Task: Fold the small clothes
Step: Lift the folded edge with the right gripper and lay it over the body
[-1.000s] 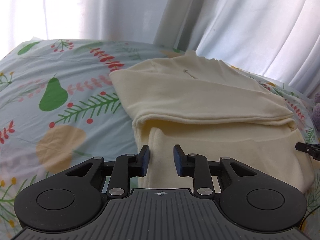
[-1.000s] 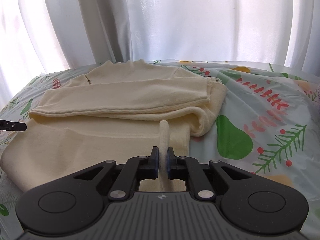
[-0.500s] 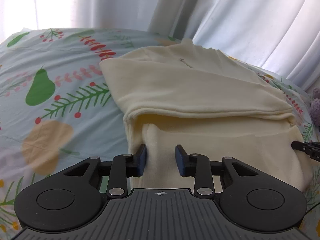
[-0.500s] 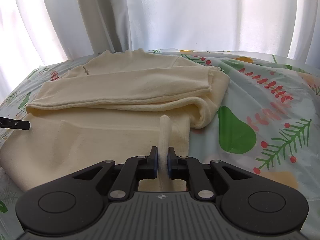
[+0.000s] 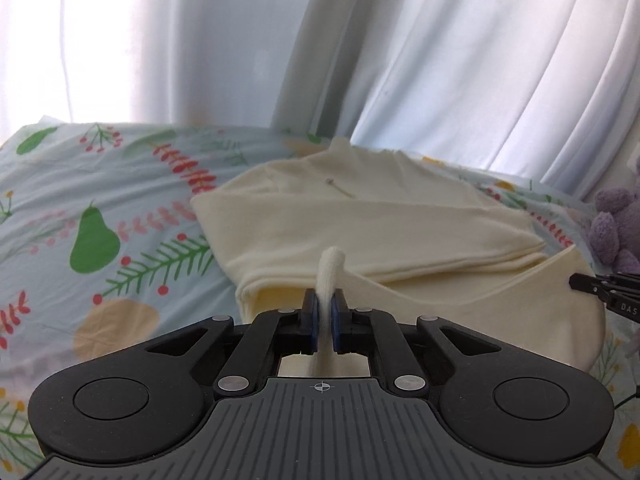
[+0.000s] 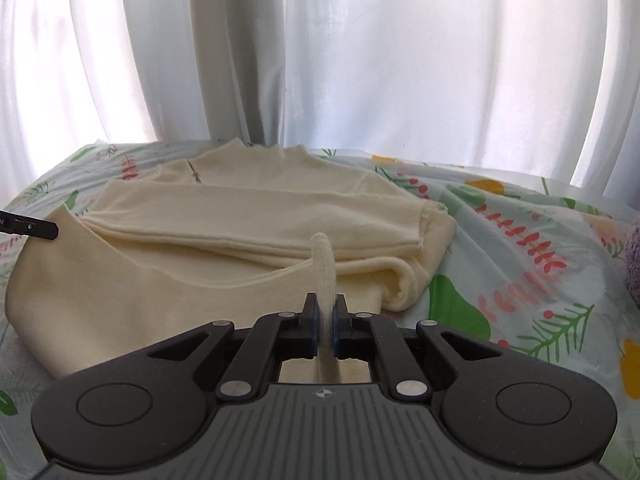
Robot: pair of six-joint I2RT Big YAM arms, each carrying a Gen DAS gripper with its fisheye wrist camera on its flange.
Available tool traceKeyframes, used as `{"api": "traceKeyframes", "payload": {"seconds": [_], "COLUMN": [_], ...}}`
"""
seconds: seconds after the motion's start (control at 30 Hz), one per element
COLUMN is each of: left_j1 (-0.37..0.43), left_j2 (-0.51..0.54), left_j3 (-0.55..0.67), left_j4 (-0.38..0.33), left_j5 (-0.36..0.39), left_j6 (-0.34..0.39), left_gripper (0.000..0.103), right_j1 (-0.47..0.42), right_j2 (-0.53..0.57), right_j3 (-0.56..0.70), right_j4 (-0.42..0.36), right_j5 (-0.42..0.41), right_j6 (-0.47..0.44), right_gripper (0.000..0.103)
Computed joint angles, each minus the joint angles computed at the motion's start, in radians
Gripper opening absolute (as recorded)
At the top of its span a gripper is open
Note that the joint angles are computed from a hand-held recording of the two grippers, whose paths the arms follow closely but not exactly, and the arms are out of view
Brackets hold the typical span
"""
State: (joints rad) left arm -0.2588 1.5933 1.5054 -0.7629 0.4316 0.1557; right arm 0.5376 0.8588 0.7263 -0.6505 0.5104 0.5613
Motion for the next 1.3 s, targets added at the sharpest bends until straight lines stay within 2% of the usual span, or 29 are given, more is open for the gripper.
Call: {"api": "traceKeyframes", "payload": {"seconds": [0.07,0.23,0.33,0.43,0.47,0.53,0.57,0.6,0.67,0.73,0.9,0.97,1.0,1.03,1.07,1.1,1.17,1.3], "left_j1": [0.001,-0.017,-0.038,-0.05,-0.049,-0.047,-0.044,-0.039,-0.026,-0.016,-0.032,-0.037,-0.037,-0.038,-0.04,-0.042,-0.044,-0.045], "left_j2": [0.01,0.082,0.141,0.221,0.251,0.288,0.292,0.288,0.265,0.252,0.263,0.261,0.259,0.257,0.259,0.26,0.255,0.227], "left_j3": [0.025,0.111,0.16,0.22,0.244,0.272,0.27,0.26,0.221,0.202,0.217,0.212,0.209,0.208,0.214,0.222,0.237,0.262], "left_j4": [0.032,0.083,0.106,0.09,0.064,0.012,0.001,0.007,0.039,0.056,0.0,-0.005,-0.003,-0.003,-0.015,-0.027,-0.039,-0.01], "left_j5": [0.002,-0.071,-0.131,-0.167,-0.162,-0.136,-0.12,-0.094,-0.038,0.004,-0.047,-0.064,-0.062,-0.064,-0.073,-0.087,-0.091,-0.075], "left_j6": [-0.025,-0.071,-0.061,-0.099,-0.114,-0.095,-0.083,-0.073,-0.062,-0.052,-0.002,0.013,0.02,0.026,0.037,0.043,0.053,0.058], "left_gripper": [0.008,0.008,0.008,0.008,0.009,0.011,0.013,0.016,0.039,0.041,0.034,0.031,0.031,0.026,0.015,0.011,0.009,0.009], "right_j1": [-0.013,-0.086,-0.148,-0.202,-0.221,-0.25,-0.26,-0.264,-0.271,-0.267,-0.237,-0.231,-0.225,-0.223,-0.223,-0.221,-0.218,-0.203], "right_j2": [-0.001,0.068,0.13,0.196,0.217,0.241,0.257,0.273,0.262,0.244,0.244,0.253,0.259,0.262,0.262,0.265,0.269,0.247], "right_j3": [0.014,0.053,0.081,0.101,0.105,0.095,0.099,0.108,0.096,0.087,0.093,0.102,0.109,0.113,0.113,0.116,0.125,0.144], "right_j4": [0.024,0.1,0.139,0.177,0.186,0.216,0.205,0.173,0.169,0.168,0.134,0.118,0.103,0.094,0.094,0.087,0.07,0.068], "right_j5": [0.007,0.026,-0.003,-0.052,-0.074,-0.123,-0.138,-0.146,-0.185,-0.206,-0.176,-0.171,-0.158,-0.155,-0.151,-0.146,-0.137,-0.103], "right_j6": [-0.038,-0.087,-0.092,-0.098,-0.1,-0.098,-0.097,-0.084,-0.085,-0.109,-0.164,-0.174,-0.176,-0.18,-0.183,-0.185,-0.183,-0.221], "right_gripper": [0.006,0.006,0.006,0.006,0.006,0.007,0.012,0.015,0.03,0.035,0.034,0.025,0.024,0.021,0.012,0.007,0.006,0.005]}}
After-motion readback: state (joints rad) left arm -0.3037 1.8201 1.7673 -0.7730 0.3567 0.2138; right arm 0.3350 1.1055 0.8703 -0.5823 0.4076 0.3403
